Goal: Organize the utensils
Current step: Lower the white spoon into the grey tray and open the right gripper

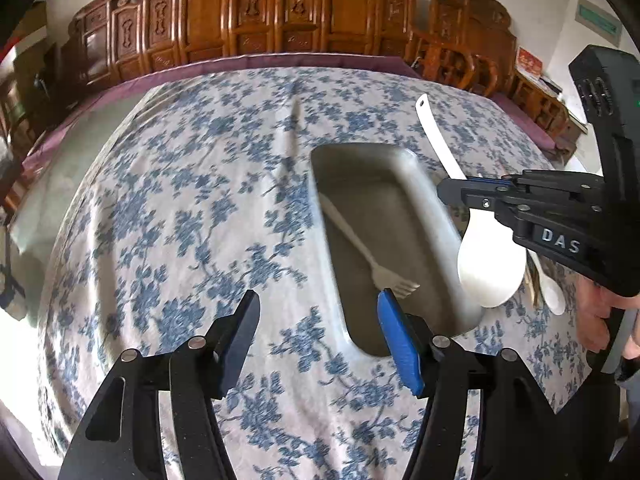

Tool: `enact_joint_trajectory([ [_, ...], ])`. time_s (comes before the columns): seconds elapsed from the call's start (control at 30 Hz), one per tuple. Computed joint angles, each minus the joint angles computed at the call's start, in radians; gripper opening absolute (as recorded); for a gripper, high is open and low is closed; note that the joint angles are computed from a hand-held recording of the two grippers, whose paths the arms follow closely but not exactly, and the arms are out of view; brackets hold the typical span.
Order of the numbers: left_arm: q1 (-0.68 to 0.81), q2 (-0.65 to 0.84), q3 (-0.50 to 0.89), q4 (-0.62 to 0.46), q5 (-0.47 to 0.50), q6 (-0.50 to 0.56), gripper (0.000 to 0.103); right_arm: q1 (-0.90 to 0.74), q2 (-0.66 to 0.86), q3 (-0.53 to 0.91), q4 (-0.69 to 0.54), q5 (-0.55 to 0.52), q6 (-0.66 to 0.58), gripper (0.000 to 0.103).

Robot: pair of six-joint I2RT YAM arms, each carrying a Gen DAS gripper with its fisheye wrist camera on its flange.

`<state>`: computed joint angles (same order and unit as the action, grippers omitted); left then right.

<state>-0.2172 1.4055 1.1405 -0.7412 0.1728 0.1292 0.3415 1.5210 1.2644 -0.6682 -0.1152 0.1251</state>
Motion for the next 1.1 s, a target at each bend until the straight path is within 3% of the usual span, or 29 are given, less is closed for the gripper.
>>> enact_joint_trajectory([
  [0.1, 0.025, -0.010, -0.009, -0.001, 0.002, 0.010, 0.059, 0.013, 0.032, 0.008, 0.011, -0.002, 0.011, 0.005],
  [0.2, 0.045, -0.026, -0.018, 0.000, 0.004, 0.019, 0.070, 0.023, 0.039, -0.007, 0.032, -0.008, 0.019, 0.008],
  [0.53, 0.022, -0.063, -0.018, -0.011, 0.003, -0.006, 0.073, -0.012, 0.005, -0.054, 0.036, -0.033, 0.001, 0.011],
  [0.6, 0.005, -0.069, -0.017, -0.012, -0.005, -0.014, 0.074, -0.026, -0.005, -0.055, 0.033, -0.048, -0.003, 0.018],
  [0.73, -0.017, -0.074, -0.013, -0.019, -0.013, -0.032, 0.074, -0.045, -0.019, -0.044, 0.026, -0.065, -0.019, 0.019],
  [0.87, -0.050, -0.096, -0.016, -0.019, -0.034, -0.051, 0.076, -0.071, -0.074, -0.064, 0.017, -0.080, -0.027, 0.019],
  [1.03, -0.114, -0.127, -0.023, -0.021, -0.054, -0.084, 0.082, -0.142, -0.249, -0.166, -0.008, -0.102, -0.043, 0.020],
  [1.1, -0.152, -0.132, -0.021, -0.023, -0.064, -0.102, 0.082, -0.182, -0.327, -0.207, -0.033, -0.105, -0.059, 0.034],
])
